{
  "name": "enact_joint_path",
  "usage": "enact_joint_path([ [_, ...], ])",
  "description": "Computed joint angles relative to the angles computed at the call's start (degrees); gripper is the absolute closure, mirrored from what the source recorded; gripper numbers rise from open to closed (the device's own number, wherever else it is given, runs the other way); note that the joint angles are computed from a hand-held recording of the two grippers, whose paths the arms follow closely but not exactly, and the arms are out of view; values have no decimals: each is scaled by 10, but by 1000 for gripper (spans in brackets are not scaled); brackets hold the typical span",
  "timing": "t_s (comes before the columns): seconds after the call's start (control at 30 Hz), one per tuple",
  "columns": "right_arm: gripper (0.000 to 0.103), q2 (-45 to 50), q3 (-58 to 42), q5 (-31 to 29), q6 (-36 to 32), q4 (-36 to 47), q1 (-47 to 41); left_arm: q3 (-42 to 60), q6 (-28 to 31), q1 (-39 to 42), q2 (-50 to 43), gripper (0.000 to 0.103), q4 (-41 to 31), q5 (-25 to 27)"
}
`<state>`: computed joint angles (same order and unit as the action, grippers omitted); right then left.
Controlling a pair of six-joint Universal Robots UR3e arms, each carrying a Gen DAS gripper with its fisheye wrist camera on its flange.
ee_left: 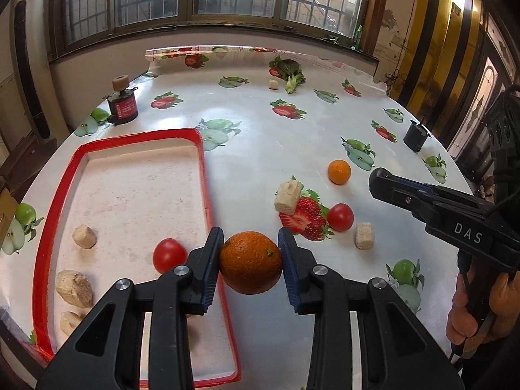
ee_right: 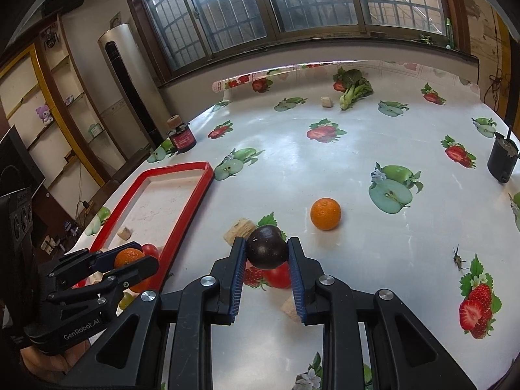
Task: Organize fruits
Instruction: 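Carry the orange and dark plum over the tray with both grippers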
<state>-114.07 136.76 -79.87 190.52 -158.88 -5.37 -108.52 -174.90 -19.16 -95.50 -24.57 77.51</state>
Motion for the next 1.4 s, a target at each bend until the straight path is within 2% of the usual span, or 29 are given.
enact_joint_path([
  [0.6,77,137,-105,-63,41,-38,141,-45,13,89,48,71,1,-23],
  [1.4,77,270,-229,-79,51,-45,207,-48,25,164,44,71,1,-47],
])
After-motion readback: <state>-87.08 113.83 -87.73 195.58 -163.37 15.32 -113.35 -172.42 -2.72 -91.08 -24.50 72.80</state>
